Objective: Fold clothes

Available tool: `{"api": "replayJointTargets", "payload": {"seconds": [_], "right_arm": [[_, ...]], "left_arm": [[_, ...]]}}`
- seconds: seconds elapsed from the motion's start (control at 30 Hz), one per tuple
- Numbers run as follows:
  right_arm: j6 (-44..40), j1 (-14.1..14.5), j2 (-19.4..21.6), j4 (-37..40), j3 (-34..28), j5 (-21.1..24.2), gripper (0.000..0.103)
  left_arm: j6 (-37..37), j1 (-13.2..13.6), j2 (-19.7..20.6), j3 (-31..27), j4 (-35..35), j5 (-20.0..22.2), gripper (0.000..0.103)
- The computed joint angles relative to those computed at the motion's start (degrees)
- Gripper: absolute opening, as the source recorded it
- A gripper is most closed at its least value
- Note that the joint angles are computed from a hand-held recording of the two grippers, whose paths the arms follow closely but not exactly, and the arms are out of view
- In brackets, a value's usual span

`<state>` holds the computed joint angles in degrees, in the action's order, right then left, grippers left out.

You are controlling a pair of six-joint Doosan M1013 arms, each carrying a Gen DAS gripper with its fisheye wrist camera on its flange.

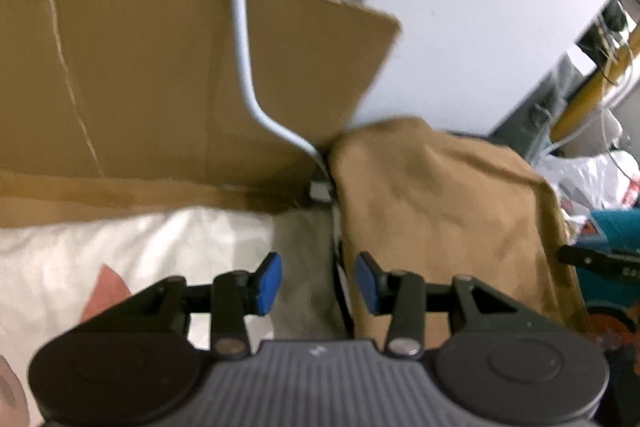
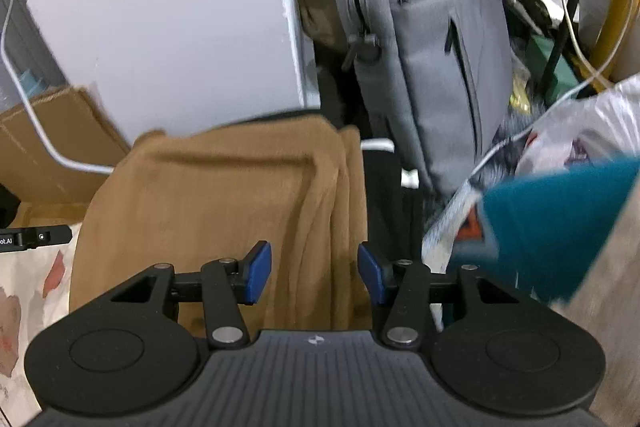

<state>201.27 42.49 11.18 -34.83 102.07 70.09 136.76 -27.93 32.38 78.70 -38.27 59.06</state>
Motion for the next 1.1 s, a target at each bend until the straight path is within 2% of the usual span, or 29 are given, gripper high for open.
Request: {"api": "replayJointTargets", "payload": {"seconds": [0.1, 0.13, 0.2, 0.3, 0.43, 0.53, 0.63, 0.73, 0.9, 1.1], "right_arm": [[-1.4, 0.8, 0.7, 1.3, -0.2, 1.5, 0.053], [-1.4, 1.0, 0.8, 1.4, -0.2, 2.0, 0.053], [-1.9, 1.7, 1.4, 0.9, -0.4, 4.6, 0.053], [-2.2, 2.7, 1.3, 0.0, 0.0, 5.8, 0.053], [-1.0, 4.4, 1.3, -0.4, -1.6, 9.8, 0.053], [-2.4, 5.3, 1.8, 0.2, -3.2, 11.5, 0.053], [-4.4, 6.2, 2.2, 0.1, -4.5, 12.5, 0.053], [-2.3, 7.6, 2.0, -1.4, -4.7, 11.6, 0.053], [1.3, 10.0, 2.3, -2.8, -4.4, 11.1, 0.053], [3.9, 10.9, 1.8, -1.6, -3.4, 9.7, 0.053]], "left_arm": [[2.6, -0.2, 0.8, -0.3, 1.3, 1.2, 0.046], [3.5, 0.6, 0.1, -0.1, 2.4, 2.2, 0.047], [4.6, 0.7, -0.2, 0.3, 4.2, 2.2, 0.047], [5.0, 1.1, 0.1, 0.1, 6.1, 3.3, 0.047], [5.1, 2.0, 0.6, -0.3, 7.3, 7.8, 0.047], [7.1, 2.1, -0.6, 0.5, 8.3, 8.9, 0.047], [9.6, 2.3, -3.1, 3.0, 6.8, 7.1, 0.047], [10.1, 2.5, -5.9, 6.1, 6.2, 4.3, 0.048], [9.7, 2.5, -9.9, 9.6, 7.1, 2.3, 0.048], [10.5, 1.4, -11.2, 10.6, 5.0, 0.8, 0.059]]}}
